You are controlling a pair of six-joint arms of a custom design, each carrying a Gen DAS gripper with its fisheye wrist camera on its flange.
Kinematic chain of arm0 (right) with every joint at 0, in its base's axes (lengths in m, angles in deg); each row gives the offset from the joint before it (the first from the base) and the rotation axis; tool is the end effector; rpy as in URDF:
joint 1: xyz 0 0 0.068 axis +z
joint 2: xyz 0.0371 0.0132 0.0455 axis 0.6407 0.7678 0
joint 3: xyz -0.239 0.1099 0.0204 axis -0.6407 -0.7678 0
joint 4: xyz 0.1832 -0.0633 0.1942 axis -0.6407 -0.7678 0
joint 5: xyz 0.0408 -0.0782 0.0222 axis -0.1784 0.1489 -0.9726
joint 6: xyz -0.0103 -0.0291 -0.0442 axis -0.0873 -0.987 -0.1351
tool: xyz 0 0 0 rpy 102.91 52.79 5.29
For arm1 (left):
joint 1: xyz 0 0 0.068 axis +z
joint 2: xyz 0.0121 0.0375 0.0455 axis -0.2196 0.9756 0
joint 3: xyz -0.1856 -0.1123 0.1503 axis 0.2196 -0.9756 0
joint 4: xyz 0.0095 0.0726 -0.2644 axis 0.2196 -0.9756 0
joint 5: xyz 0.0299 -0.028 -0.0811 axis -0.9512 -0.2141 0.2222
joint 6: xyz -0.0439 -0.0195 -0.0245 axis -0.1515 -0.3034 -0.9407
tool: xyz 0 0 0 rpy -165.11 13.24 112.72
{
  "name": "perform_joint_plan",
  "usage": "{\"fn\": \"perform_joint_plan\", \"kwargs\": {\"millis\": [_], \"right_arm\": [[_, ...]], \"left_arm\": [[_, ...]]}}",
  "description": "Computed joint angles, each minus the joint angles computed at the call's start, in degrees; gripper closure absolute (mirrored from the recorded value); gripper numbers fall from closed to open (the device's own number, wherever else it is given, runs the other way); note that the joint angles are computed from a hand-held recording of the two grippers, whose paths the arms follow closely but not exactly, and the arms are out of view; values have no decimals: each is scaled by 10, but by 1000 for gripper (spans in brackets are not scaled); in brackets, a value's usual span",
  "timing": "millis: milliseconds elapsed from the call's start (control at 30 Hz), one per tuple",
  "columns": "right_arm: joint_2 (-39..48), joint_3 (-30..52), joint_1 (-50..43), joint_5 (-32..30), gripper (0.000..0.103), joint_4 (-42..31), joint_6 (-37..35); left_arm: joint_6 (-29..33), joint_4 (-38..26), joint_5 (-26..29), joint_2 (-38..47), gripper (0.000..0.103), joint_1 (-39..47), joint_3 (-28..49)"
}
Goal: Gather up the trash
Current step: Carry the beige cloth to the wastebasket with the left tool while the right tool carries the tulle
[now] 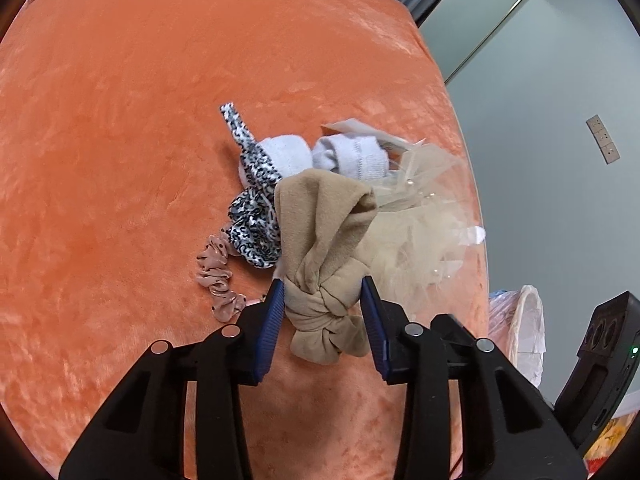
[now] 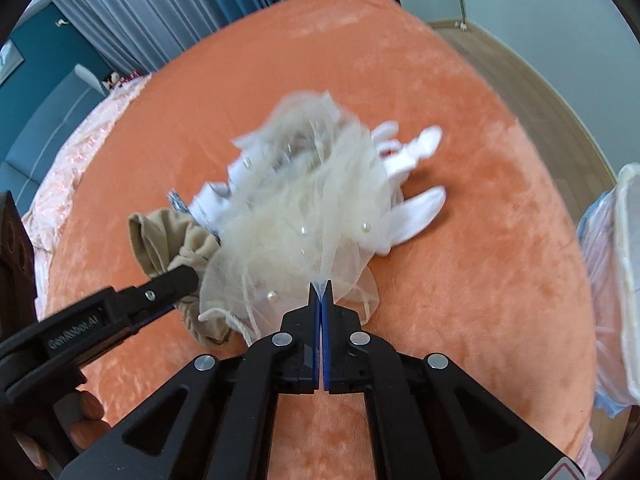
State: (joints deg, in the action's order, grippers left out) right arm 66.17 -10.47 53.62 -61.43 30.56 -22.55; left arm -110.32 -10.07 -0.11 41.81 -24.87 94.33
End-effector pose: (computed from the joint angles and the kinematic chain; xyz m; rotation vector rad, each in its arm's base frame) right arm 0.2150 0.0572 0.1283 0.2146 2.6438 0.3919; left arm 0.2381 -0.0610 0.1276 -0.2502 2.6746 -0.5732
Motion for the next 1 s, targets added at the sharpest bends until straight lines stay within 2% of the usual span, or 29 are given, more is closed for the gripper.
{"fn": "perform_joint_plan", "kwargs": {"millis": [200,300,433,700,867,1000], "right_arm": [[-158,24,-33,9,103,-99,-14],[-227,57,-82,-14,103,-156,-32],[-277,123,-153,-52,103,-217,-67],[-321,249,-375,-195,103,-328,-184],[-294,318,-583,-334,103,-402,-296],[-254,360,-713,-405,103,-456,-396]], "left_arm": [[-6,-67,-29,-112,66,-31,7],[-13,-102,-37,-159,66,-47,21],[-27,-145,-59,-208,66,-83,47],[-71,-197,-135,-243,66,-211,109],[-104,-207,-196,-218,66,-315,157],[-121,-206,-228,-172,66,-392,205]]}}
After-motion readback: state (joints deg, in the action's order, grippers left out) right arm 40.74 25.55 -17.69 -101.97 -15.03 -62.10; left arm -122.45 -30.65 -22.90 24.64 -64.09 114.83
